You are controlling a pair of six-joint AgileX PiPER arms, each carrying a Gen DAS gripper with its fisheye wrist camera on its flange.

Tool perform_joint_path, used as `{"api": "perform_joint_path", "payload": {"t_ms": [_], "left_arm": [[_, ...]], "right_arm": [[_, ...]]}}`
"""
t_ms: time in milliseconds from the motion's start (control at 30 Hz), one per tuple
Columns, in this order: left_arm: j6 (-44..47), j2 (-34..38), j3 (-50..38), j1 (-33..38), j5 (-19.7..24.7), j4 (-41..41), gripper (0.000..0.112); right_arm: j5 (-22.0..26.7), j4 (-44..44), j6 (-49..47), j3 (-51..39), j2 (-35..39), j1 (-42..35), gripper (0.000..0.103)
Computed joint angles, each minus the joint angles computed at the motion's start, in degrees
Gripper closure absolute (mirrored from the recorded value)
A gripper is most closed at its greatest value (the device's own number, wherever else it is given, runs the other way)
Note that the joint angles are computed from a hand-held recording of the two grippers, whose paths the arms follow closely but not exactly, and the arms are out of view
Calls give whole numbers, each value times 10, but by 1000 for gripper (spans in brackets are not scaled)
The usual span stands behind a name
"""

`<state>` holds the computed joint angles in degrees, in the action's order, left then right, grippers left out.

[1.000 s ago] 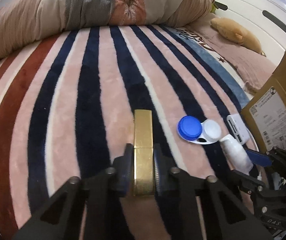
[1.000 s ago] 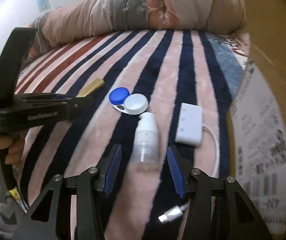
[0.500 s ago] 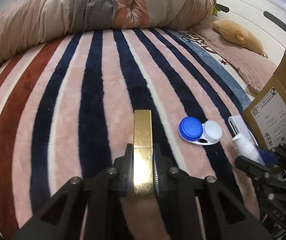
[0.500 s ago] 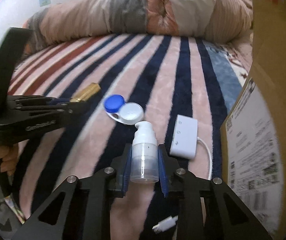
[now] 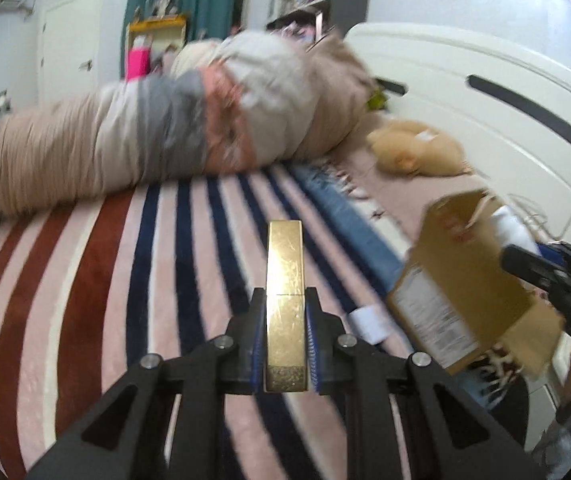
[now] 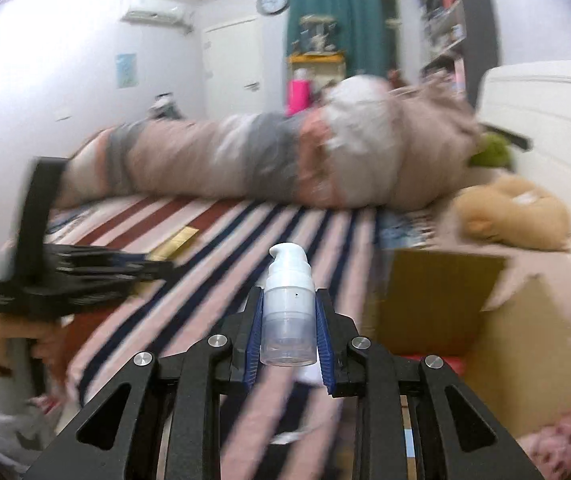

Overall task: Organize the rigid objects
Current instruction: 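Carry the gold tube and pump bottle into the box while opening both grippers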

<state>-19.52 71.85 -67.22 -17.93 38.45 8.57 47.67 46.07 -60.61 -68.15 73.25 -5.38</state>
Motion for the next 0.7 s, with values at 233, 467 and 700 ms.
{"api": "perform_joint_path", "payload": {"t_ms": [233,467,700], "left_arm": [[5,77,-160,-110,48,10,97],[70,257,-408,-178,156,-39,97],[97,374,-583,-212,267,-36,97]], "right_arm": [[15,-52,0,-37,47,-132,83],[7,-94,-33,-45,108,-157,83],[50,-30,-107,-40,115,-218,77]]}}
